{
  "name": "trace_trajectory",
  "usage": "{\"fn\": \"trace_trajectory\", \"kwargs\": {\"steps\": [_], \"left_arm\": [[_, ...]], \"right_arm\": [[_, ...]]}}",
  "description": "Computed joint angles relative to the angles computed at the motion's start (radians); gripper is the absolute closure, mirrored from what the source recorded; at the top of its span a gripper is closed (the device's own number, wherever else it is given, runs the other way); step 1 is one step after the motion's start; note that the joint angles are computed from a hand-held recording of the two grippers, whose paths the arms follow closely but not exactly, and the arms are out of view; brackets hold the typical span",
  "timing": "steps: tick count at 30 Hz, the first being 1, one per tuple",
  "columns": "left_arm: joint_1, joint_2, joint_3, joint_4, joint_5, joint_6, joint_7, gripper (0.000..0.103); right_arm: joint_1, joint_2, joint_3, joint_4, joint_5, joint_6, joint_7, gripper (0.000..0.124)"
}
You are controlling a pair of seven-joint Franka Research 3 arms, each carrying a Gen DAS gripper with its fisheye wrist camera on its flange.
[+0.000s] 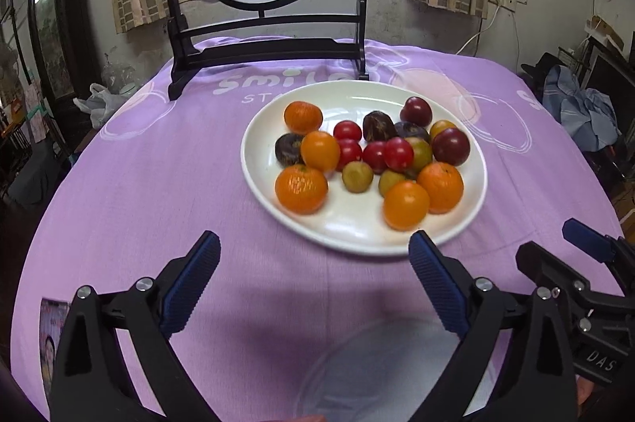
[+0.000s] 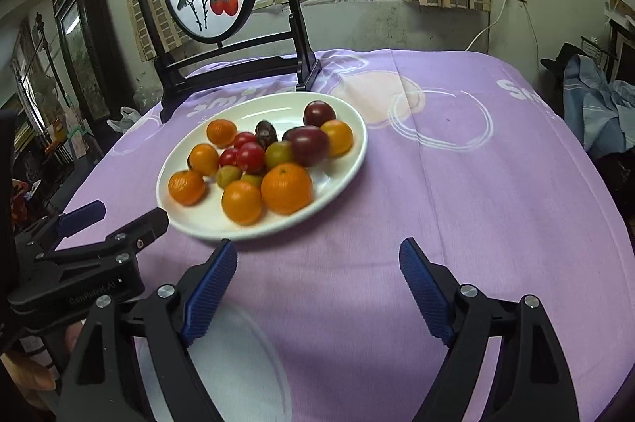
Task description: Organize fruits
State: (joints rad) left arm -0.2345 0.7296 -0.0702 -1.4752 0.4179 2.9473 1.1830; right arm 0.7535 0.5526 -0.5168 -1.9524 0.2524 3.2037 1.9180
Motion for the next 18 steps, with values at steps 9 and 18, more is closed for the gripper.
{"fn": "trace_trajectory", "kwargs": {"steps": [9, 18], "left_arm": [[0.025, -0.122, -0.013, -0.221, 0.015, 0.107, -0.006, 0.009], [0.034, -0.17, -0.022, -0.329, 0.016, 0.126, 0.011, 0.008]], "right_arm": [[0.227, -0.021, -0.167, -0.134, 0.067, 0.056, -0.043, 0.039], [0.206, -0.029, -0.116, -0.148, 0.087, -0.01, -0.084, 0.039]]}}
